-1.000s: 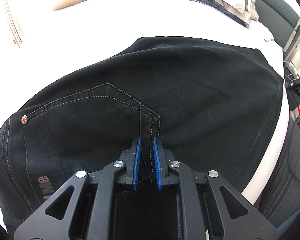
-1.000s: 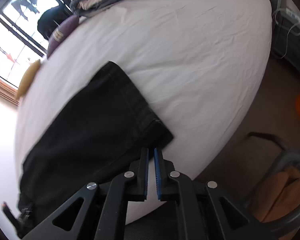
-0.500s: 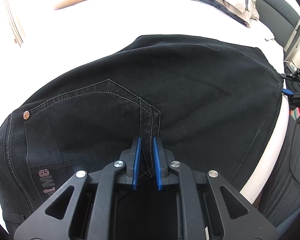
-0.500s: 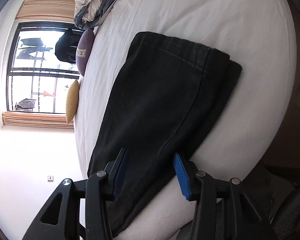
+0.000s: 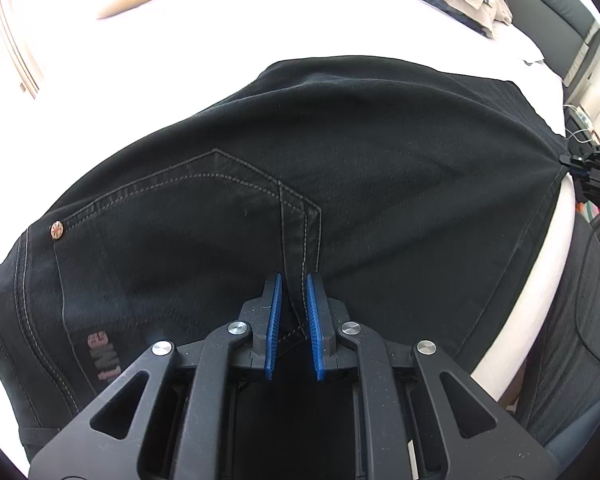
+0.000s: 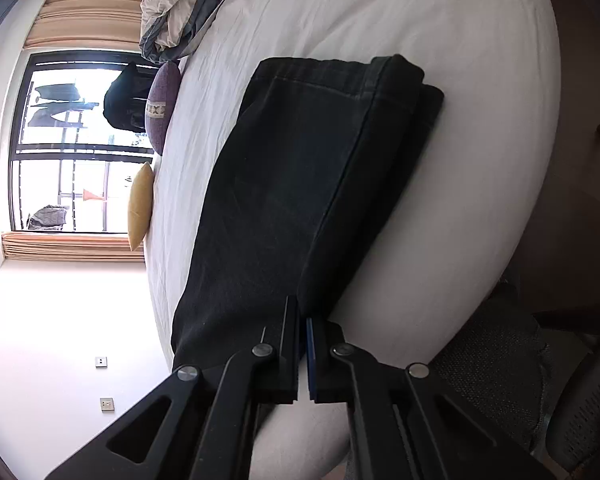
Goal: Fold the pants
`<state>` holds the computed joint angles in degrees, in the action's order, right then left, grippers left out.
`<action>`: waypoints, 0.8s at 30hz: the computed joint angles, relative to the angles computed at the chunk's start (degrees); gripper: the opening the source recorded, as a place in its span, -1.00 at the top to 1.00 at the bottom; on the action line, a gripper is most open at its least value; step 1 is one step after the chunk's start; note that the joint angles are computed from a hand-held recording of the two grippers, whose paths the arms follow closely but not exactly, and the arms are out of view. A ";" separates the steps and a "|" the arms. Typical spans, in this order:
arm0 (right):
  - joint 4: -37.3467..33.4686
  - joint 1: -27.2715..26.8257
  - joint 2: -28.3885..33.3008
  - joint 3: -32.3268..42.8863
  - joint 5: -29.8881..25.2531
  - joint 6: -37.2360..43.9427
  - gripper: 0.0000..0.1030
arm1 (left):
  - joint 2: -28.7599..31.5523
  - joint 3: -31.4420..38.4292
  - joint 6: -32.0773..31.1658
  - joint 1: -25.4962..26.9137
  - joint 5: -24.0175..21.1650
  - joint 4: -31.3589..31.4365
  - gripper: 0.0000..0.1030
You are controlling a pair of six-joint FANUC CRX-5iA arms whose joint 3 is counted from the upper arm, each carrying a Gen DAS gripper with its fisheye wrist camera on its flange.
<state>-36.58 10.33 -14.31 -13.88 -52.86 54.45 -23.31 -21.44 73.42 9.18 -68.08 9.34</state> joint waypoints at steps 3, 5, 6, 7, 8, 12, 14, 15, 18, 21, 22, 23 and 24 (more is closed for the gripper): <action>0.43 0.37 -0.19 -1.04 1.87 -1.18 0.95 | -0.21 0.37 0.51 -0.60 -0.27 -1.00 0.75; -0.50 -0.08 0.73 -0.92 2.69 -0.09 0.95 | -0.38 0.91 1.71 -1.48 -0.17 -2.21 0.75; -2.31 -1.34 1.77 -0.40 1.96 1.51 0.98 | -0.52 0.91 2.06 -2.02 0.25 -2.60 0.75; -4.66 -2.84 2.54 0.07 0.94 2.89 0.99 | -0.65 0.75 2.03 -2.46 0.56 -2.63 0.75; -4.24 -2.86 2.72 0.68 0.08 2.09 0.98 | -0.36 0.93 2.18 -3.19 0.81 -2.68 0.75; 10.68 4.24 -0.28 1.93 -2.68 -7.09 0.13 | -0.48 1.10 3.27 -6.80 1.59 -5.86 0.75; 9.34 5.03 -1.52 2.89 -3.59 -6.98 -0.06 | -0.51 0.80 2.89 -6.41 1.71 -5.14 0.75; 4.17 3.77 -1.37 4.01 -4.94 -2.82 -0.06 | -0.49 0.61 2.35 -5.69 1.52 -4.15 0.75; -8.78 3.69 1.49 7.19 -9.54 6.48 -0.06 | -0.71 0.04 0.66 -4.53 1.07 -2.74 0.76; -18.63 4.63 4.08 6.87 -10.74 10.25 0.06 | -0.42 -0.15 0.04 -3.99 1.15 -2.46 0.76; -20.12 5.27 5.01 6.82 -10.79 10.62 0.19 | -0.42 -0.26 -0.01 -3.72 1.12 -2.08 0.76; -20.63 6.11 5.90 6.93 -10.83 10.58 0.21 | -0.42 -0.36 -0.13 -3.48 1.09 -1.78 0.75; -20.92 6.82 6.72 7.01 -11.01 10.34 0.21 | -0.51 -0.63 -0.37 -3.26 1.14 -1.57 0.76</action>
<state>-57.50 17.15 -7.59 -6.87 -63.87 64.79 -23.83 -22.07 73.05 5.92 -66.94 7.77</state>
